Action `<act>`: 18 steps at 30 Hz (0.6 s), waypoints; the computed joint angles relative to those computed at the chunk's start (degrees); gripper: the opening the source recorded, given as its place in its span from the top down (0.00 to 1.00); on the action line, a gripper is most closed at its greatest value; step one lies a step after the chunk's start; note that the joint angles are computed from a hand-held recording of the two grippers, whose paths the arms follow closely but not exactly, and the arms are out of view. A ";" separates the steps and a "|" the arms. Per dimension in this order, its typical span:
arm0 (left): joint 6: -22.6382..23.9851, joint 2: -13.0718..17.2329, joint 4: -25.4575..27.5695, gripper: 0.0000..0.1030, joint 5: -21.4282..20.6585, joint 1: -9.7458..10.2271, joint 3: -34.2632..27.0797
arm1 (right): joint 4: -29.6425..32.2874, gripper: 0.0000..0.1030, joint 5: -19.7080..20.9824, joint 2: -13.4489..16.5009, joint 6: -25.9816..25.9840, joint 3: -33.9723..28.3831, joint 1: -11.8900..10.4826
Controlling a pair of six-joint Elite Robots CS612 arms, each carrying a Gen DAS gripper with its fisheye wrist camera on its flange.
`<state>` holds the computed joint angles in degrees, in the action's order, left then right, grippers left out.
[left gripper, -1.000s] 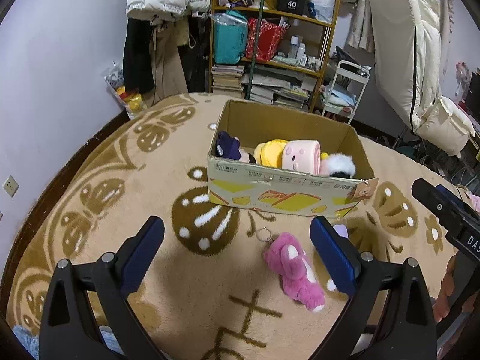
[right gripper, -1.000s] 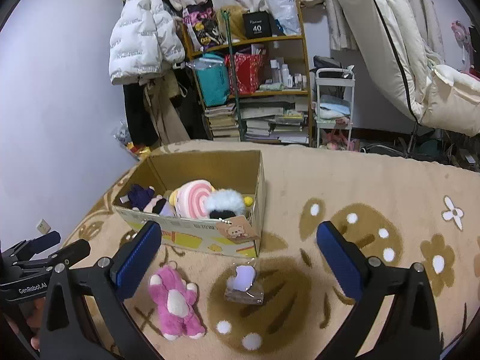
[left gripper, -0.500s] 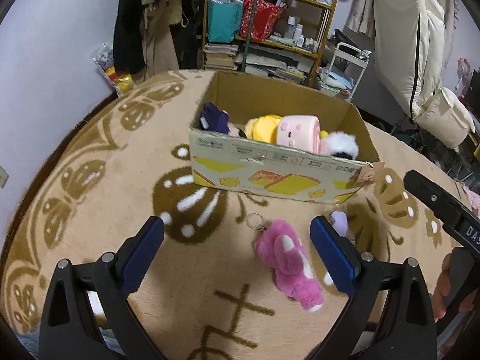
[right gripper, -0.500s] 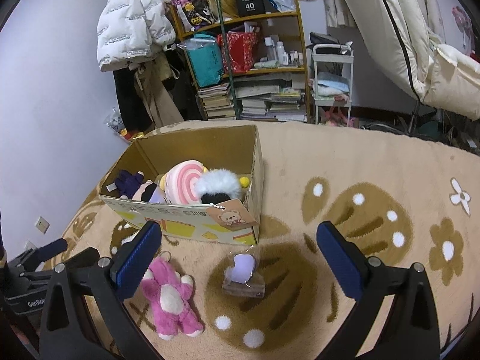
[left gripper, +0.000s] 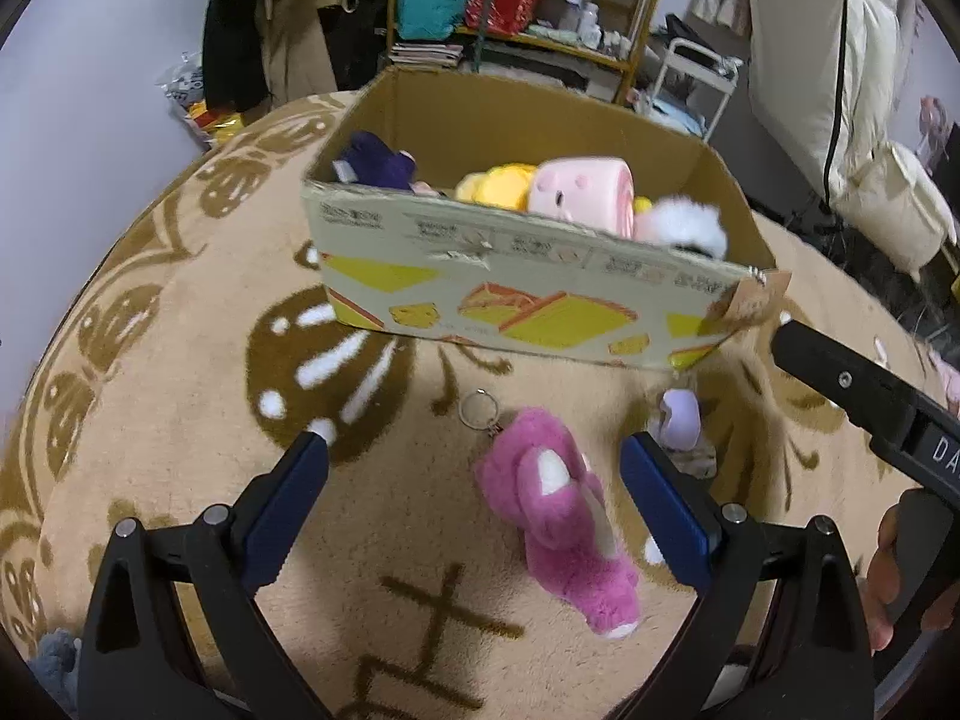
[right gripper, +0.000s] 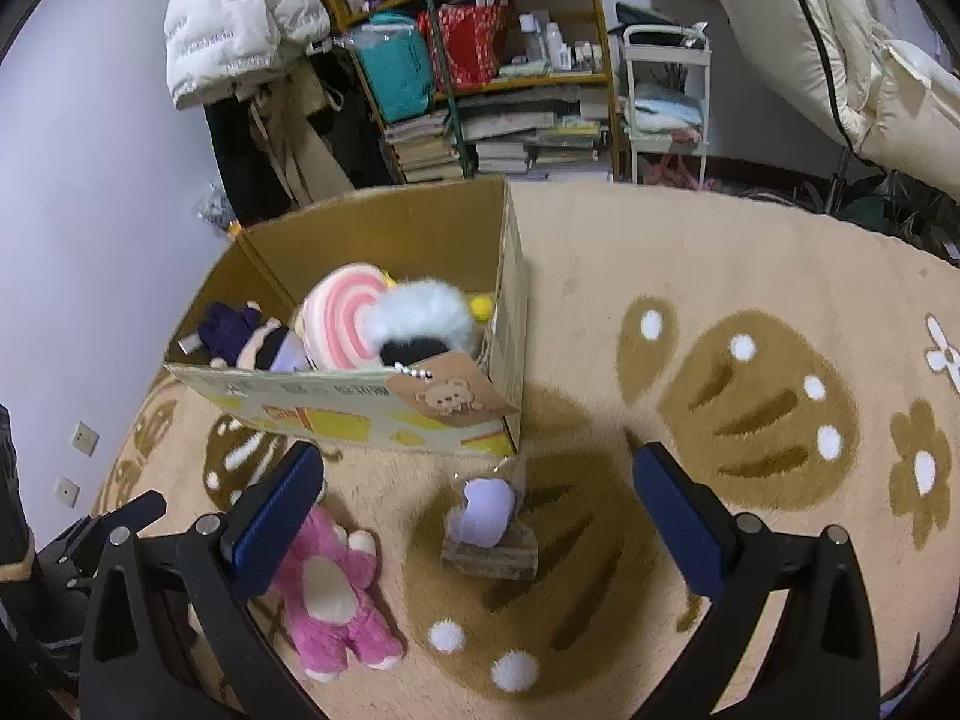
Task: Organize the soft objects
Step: 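Lower the left tool to the pink bear plush while the right tool approaches the bagged lavender item, then grasp the pink bear plush with the left tool while the right tool grasps the clear bag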
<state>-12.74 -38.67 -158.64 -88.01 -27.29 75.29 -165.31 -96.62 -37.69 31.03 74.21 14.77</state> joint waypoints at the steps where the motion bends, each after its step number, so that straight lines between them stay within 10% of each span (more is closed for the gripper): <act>1: 0.27 0.14 0.21 0.06 0.08 -0.09 -0.10 | 0.66 0.00 0.26 0.14 -0.12 -0.27 -0.01; 18: 1.76 1.98 9.38 0.06 1.03 -0.97 -2.71 | 10.62 0.00 3.75 2.09 0.22 -3.65 -0.39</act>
